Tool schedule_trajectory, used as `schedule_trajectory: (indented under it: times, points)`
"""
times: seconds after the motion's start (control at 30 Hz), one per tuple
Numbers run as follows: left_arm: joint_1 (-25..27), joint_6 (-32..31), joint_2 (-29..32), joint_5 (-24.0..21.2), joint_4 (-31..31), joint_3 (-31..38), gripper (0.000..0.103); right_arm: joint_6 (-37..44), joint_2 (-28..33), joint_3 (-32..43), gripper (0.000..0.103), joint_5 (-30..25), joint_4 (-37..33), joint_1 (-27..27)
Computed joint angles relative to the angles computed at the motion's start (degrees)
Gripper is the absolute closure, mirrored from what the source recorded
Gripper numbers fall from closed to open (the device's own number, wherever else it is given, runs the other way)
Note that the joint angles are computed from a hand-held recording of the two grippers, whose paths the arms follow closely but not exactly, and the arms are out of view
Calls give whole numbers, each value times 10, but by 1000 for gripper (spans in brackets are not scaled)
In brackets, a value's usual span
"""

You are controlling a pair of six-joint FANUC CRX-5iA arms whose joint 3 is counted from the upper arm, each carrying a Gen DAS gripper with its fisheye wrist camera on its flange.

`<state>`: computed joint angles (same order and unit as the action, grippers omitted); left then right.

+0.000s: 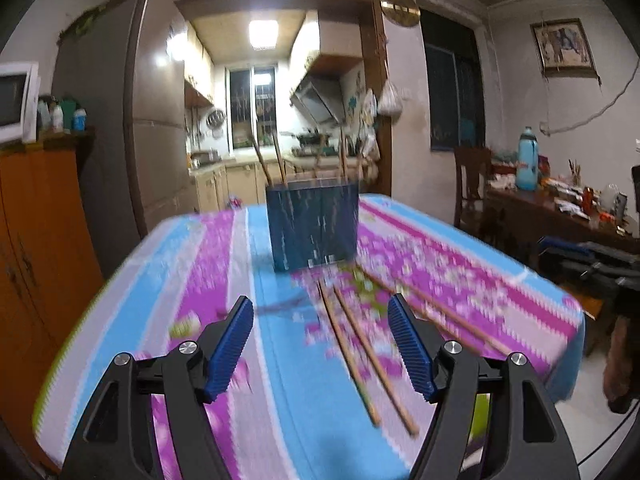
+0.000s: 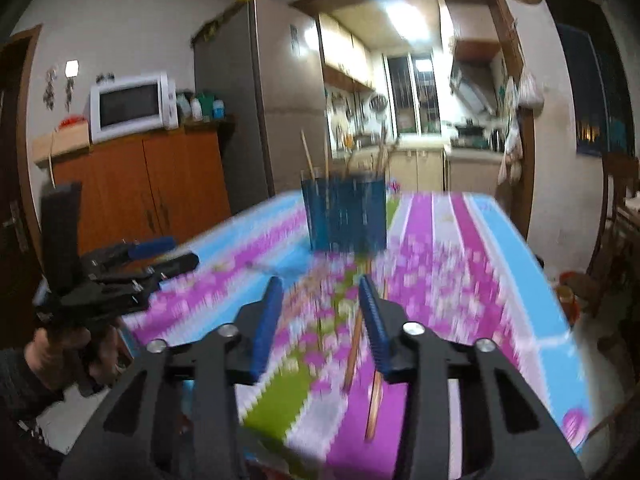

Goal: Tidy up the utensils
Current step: 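Lift both open tools and move back toward the loose chopsticks, then grasp a wooden chopstick with the left tool while the right tool grasps another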

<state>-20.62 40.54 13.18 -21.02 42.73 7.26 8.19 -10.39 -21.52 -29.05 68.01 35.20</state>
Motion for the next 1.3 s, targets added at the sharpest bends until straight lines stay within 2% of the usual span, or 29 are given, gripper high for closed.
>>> schedule_trajectory:
  times: [0.2, 0.3, 0.6, 0.77, 1.0, 1.3]
  points:
    - [-2, -16, -4, -1, 1, -42, 36, -22, 20, -29, 84, -15, -7, 8]
    - [-4, -20, -2, -2, 6, -52, 39, -28, 27, -34, 86, -17, -4, 8]
    - [-17, -85, -6, 23, 80, -96, 47, -44, 44, -39, 88, -18, 1, 1]
    - [-23, -107, -1, 29, 97, -96, 52, -44, 54, -33, 95, -21, -1, -3]
    - [-29, -126, 5, 37, 117, -100, 55, -49, 60, -28, 97, -40, 4, 3]
    - [-53, -216, -4, 74, 206, -135, 64, -85, 59, -32, 97, -55, 26, 15]
